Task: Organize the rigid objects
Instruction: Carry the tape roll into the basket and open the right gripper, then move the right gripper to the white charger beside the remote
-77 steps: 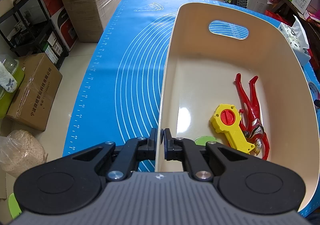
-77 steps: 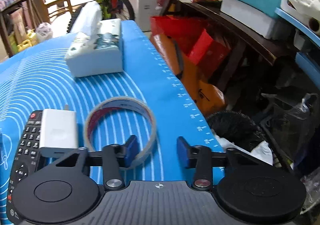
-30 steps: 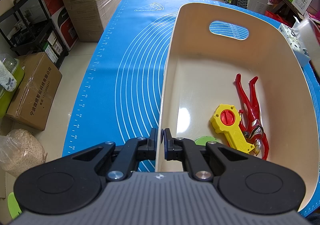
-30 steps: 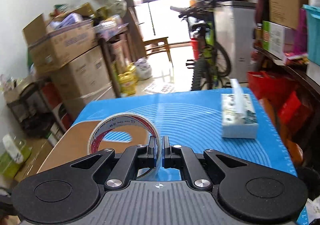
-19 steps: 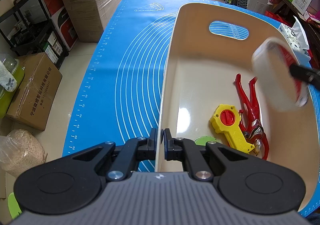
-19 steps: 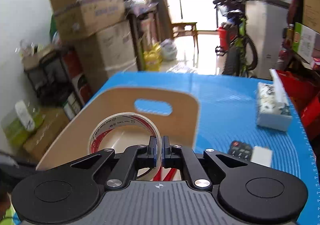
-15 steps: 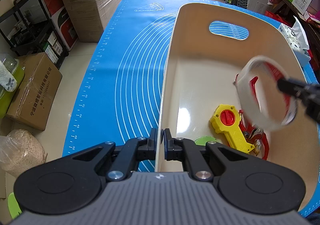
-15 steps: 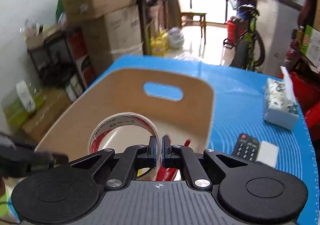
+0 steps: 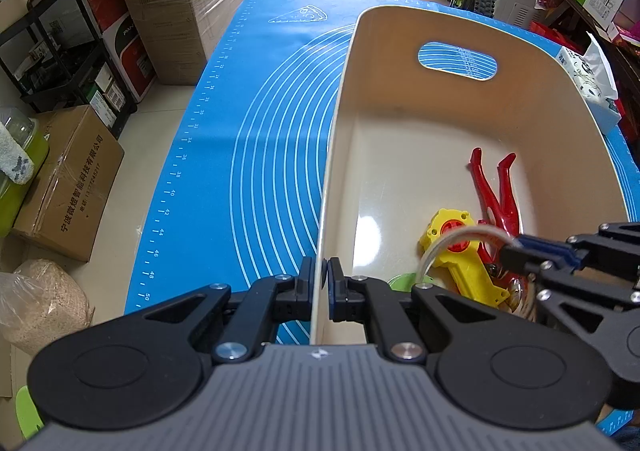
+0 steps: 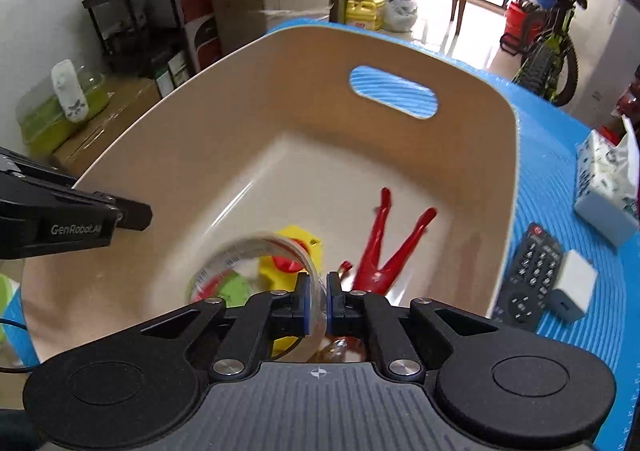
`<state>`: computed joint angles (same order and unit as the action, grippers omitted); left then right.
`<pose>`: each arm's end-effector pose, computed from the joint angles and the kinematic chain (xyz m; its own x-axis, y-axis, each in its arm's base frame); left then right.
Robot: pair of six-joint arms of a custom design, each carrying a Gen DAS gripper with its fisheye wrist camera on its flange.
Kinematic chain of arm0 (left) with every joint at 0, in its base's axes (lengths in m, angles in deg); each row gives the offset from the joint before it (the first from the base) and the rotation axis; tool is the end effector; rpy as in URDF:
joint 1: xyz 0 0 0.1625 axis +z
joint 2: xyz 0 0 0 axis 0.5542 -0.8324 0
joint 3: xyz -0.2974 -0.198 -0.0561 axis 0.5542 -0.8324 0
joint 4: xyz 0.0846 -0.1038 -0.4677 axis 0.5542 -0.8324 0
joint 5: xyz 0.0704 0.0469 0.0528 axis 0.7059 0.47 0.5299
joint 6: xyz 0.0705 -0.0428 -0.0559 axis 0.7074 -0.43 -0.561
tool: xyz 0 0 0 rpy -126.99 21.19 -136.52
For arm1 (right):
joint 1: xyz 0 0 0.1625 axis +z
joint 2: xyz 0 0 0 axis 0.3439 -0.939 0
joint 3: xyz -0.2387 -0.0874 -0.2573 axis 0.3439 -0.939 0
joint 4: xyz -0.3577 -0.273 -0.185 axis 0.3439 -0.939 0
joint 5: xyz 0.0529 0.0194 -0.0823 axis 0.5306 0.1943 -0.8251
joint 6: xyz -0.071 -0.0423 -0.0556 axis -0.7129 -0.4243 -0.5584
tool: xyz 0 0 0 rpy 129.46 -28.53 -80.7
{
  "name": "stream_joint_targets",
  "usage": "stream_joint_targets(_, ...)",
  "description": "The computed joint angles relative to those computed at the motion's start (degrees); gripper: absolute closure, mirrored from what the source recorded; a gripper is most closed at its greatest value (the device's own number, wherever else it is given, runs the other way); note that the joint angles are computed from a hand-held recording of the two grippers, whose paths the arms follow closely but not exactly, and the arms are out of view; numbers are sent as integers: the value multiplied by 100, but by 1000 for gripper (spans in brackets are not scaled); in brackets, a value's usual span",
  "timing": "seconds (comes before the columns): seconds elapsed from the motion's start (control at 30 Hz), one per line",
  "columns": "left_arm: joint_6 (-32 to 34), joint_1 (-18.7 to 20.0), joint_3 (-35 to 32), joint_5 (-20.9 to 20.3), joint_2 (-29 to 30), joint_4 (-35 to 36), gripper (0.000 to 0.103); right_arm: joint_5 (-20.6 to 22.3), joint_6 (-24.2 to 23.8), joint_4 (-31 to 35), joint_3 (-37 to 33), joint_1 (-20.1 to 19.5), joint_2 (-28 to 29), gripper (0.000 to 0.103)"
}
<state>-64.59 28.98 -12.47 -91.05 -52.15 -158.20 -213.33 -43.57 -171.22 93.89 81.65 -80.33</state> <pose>-0.1887 -0.7950 0.1423 -0.6278 0.4112 -0.6608 0.5884 0.8065 -0.0571 0.2270 -0.7644 0.0822 -0.7332 -0.0013 0.6800 -0.3645 0.8449 -0.3915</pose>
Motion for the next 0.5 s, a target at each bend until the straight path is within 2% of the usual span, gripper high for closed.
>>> stream_joint_targets(0.07,6,0,0,4,0,-4,93,96,98,14,31,-5,-45,66)
stream_joint_targets(0.17,7,0,-1,4,1,-3,94,325,-55,-411,265,-3,-193,52)
stream_joint_targets(0.27,6,-1,1,7,1,-5,94,393,-242,-961,474,26,-347,43)
stream_joint_targets(0.37,7,-3,8,12,0,-10,93,398,-273,-1589,663,49,-527,40)
stream_joint_targets(0.5,-7,-9,19,10,-2,-13,93,179,-562,-2476,740,85,-604,40)
